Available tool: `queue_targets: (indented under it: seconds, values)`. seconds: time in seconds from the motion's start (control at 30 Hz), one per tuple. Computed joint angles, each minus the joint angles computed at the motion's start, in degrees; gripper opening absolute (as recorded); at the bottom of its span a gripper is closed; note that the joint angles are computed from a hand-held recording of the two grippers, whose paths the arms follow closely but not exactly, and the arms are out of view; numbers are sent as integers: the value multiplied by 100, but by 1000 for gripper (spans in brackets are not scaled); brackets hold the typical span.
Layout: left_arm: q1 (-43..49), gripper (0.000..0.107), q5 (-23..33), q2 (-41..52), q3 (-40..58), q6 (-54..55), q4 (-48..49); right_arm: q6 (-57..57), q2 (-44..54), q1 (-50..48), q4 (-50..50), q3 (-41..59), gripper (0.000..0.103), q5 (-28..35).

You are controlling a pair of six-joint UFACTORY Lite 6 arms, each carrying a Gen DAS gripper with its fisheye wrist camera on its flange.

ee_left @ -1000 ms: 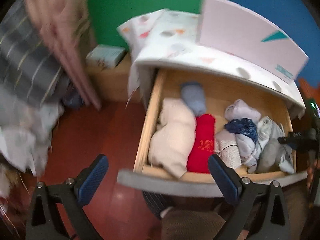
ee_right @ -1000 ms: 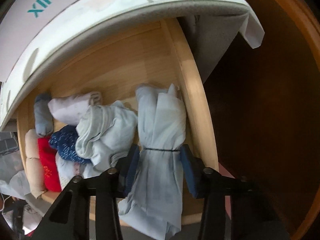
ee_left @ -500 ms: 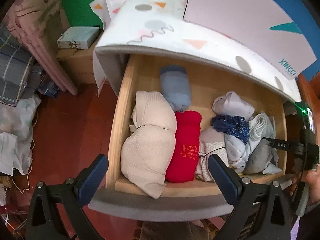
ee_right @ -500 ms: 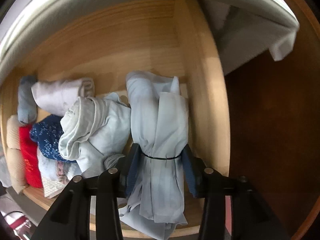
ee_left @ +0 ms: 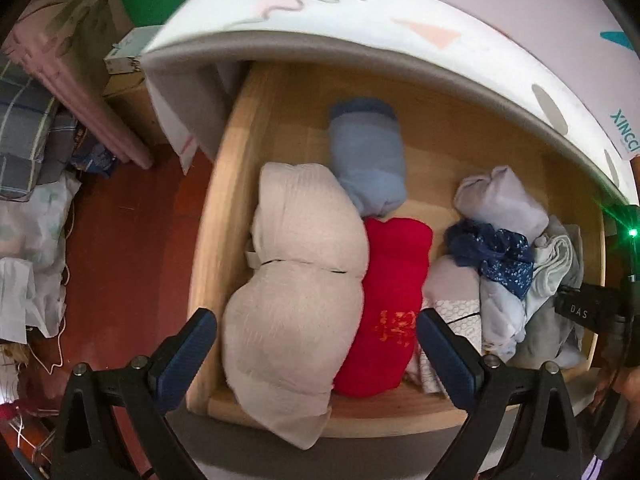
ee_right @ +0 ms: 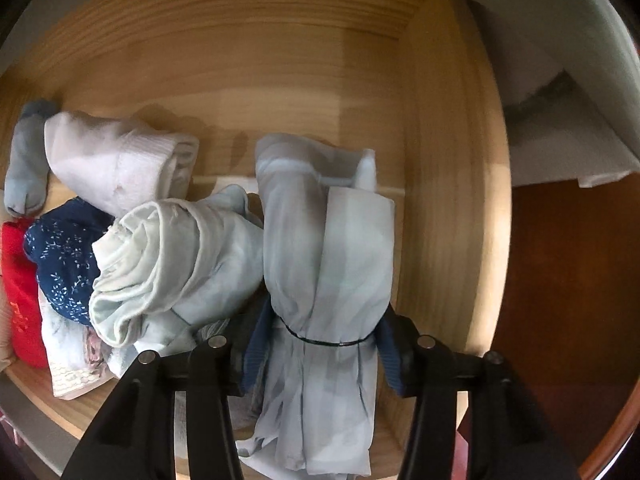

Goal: Take underwear out of drawer
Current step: 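Grasp the beige rolled underwear with the left tool while the right tool holds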

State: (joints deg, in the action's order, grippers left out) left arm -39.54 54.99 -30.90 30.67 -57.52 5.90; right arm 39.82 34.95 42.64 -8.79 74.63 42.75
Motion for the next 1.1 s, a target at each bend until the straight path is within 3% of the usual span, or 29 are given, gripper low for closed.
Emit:
queue_targets:
  seconds: [0.13, 0.3, 0.43, 0.57, 0.7, 0.83, 1.0, 1.1]
  values:
    - [113, 99, -196, 117, -141, 103, -156, 17, 95, 37, 27, -45, 48, -179]
    - [276, 65, -189, -65, -490, 31, -179, 9, -131, 53, -56, -469, 47, -430]
    - [613, 64, -306, -227, -632, 290, -340, 55, -657, 110, -96, -908, 48, -339]
    - [335, 65, -424, 376, -398, -38, -50, 36, -1126, 155, -86, -1005, 48, 79]
    - [344, 66, -495, 776, -245, -31, 2, 40, -1052, 177, -149, -861, 48, 227]
    - [524, 58, -544, 586, -366, 134, -9, 157, -863, 300, -210, -747, 50, 239]
    - [620, 53, -492, 166, -554, 264, -84, 128, -1176, 262, -31, -1074, 37, -127]
    - [736, 52, -411, -51, -605, 455, -186, 248, -1501, 299, -88, -1291, 35, -286]
